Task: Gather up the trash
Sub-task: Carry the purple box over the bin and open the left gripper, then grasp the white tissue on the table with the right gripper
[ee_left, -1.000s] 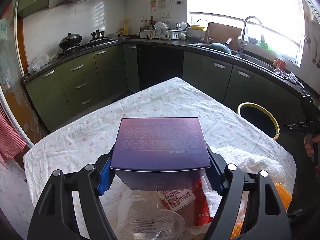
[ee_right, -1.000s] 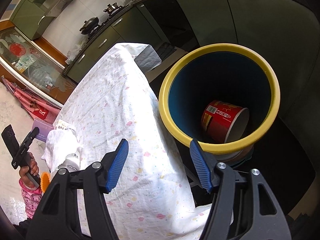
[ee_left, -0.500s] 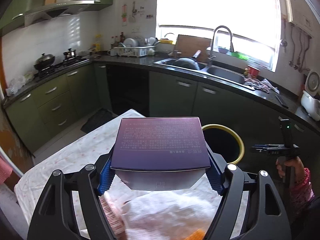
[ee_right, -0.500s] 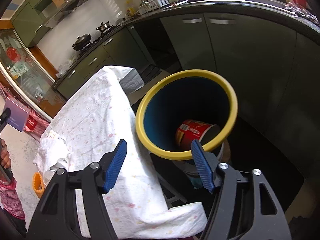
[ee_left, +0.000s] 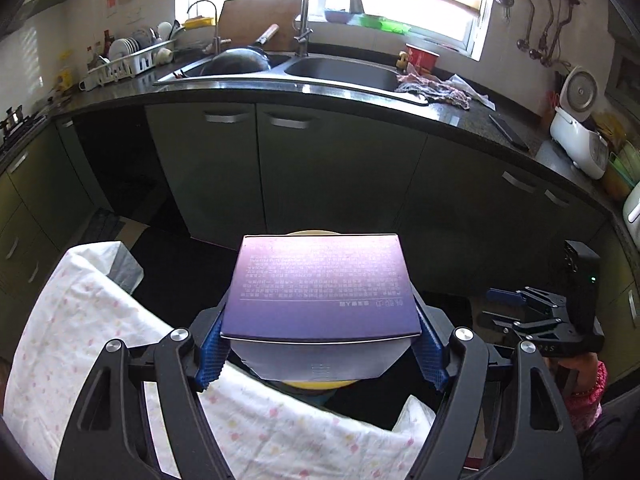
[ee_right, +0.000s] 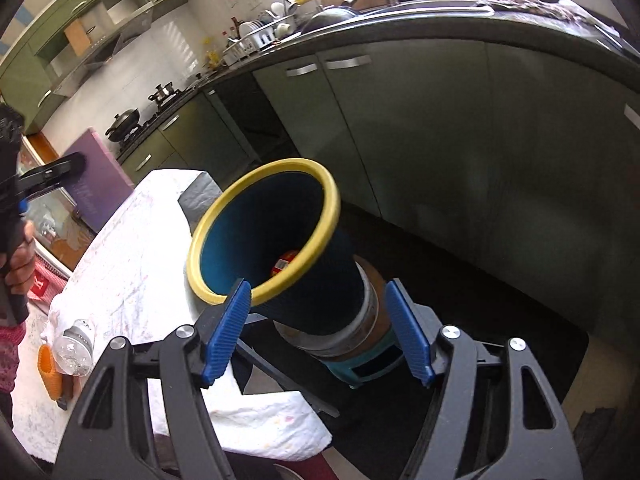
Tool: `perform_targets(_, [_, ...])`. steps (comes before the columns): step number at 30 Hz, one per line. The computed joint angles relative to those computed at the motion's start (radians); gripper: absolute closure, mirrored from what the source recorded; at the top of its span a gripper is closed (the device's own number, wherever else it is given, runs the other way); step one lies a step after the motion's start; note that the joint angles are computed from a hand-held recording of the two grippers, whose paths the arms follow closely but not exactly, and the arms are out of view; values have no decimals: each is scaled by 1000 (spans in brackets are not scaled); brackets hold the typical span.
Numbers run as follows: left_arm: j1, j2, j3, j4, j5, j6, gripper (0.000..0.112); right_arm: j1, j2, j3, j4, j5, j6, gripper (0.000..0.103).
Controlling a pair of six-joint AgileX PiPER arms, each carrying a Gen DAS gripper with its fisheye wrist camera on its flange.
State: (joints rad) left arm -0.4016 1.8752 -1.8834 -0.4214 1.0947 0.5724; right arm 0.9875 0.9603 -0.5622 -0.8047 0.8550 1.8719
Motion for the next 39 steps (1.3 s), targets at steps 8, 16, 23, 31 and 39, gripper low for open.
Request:
perform_targets(8, [-102,269,-299,151,51,-191,27,-75,-73,78,26,-45,-17,36])
perform_targets(16, [7,56,-112,28,-10,-93,21,-130,-41,83,31,-132,-56,35])
perform_targets(23, [285,-294,219,-210,-84,105,15,-90,60,22,17,-167,-40,32])
perform_targets(31, [867,-552,537,-498,-95,454,14,-53,223,-164,61,-143,-179,32])
perform_targets(39, [1344,-497,657,-735,-183,775,14,-19,457,-454,167,-149,-435,32])
